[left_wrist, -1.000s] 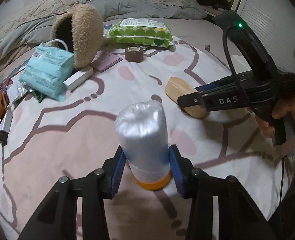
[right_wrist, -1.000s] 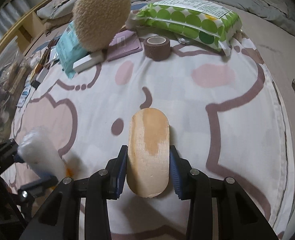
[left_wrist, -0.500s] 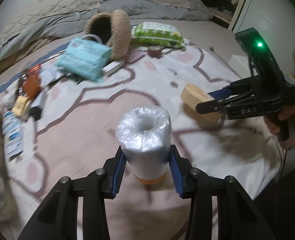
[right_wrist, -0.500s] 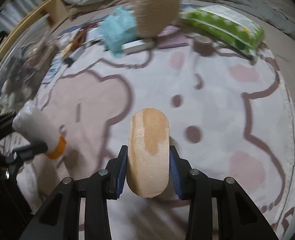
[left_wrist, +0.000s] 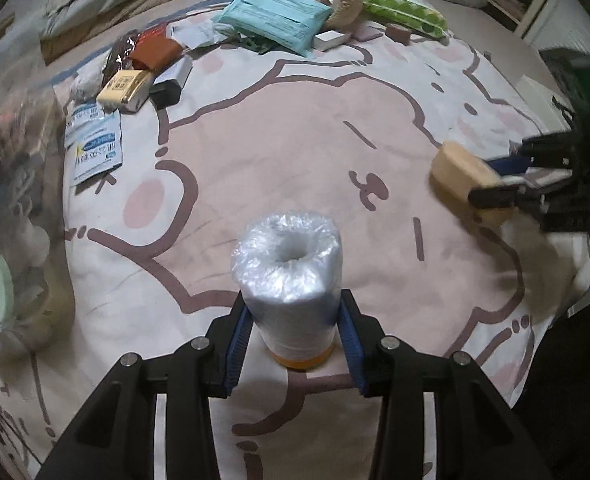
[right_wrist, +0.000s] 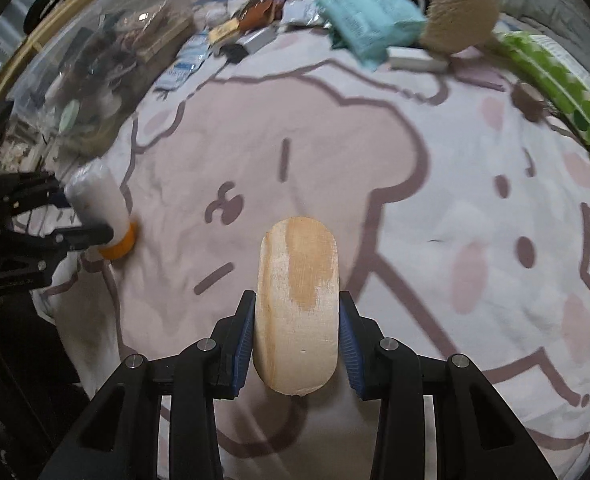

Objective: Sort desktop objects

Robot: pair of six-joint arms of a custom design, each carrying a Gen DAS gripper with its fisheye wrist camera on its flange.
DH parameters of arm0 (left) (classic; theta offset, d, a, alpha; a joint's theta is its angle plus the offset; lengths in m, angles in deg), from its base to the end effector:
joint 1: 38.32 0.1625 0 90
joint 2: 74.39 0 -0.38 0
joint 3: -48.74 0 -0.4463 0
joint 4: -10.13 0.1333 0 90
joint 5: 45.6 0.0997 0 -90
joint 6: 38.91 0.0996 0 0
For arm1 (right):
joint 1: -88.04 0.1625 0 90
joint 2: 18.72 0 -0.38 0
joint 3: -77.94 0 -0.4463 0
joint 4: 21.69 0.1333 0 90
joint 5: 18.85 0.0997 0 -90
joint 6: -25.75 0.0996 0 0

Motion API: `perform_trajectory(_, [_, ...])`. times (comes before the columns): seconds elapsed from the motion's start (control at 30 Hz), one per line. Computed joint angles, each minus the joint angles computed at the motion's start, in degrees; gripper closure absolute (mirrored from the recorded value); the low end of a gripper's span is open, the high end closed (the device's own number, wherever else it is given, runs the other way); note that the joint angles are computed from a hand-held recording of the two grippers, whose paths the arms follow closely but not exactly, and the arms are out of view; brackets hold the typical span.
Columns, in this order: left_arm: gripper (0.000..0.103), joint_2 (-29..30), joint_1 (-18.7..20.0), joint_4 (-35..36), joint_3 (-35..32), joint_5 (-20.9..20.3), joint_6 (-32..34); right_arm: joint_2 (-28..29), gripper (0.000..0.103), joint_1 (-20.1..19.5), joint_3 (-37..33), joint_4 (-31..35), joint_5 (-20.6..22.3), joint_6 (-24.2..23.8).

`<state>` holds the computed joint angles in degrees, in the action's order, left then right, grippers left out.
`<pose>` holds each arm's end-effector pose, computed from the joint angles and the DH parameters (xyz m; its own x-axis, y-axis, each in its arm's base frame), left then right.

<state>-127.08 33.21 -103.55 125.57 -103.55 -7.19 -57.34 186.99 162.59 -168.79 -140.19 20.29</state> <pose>-0.0568 -0.7576 0.1970 -0.5161 0.7305 -0.4472 0.6914 0.6635 0.2858 0.1927 -0.6995 0.0141 -0.8408 -0.1263 0.5264 -0.2337 0.9618 -0.1426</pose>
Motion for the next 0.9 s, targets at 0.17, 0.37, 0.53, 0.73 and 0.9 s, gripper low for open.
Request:
perform_trajectory(0.17, [0.061, 1.27, 0.34, -3.73, -0.75, -1.94, 0.11, 3.92, 0.063, 1.03, -3.11, 0.15, -3.27, -1.87])
perform_trajectory(0.37, [0.032, 2.82, 0.44, -6.41, -1.23, -1.44, -0.10, 5.31, 0.043, 0.92, -3.94, -0.53, -3.74, -3.77])
perform_trajectory(0.53, [0.026, 2.34, 0.69, -7.35, -0.08, -0.35, 1.39, 4.29, 0.030, 1.48, -1.54, -2.05, -6.35, -7.61])
perform_trajectory(0.73, [0.026, 3.13, 0.75, -8.78, 1.29, 6.04, 4.11, 3.69, 0.027, 1.00, 0.15, -2.88, -9.93, -8.96])
perform_trajectory(0.9, [0.024, 3.30, 0.89, -16.31, 3.13, 10.69, 10.05, 2.36, 0.025, 0.10, 0.57, -2.67, -12.09, -8.81])
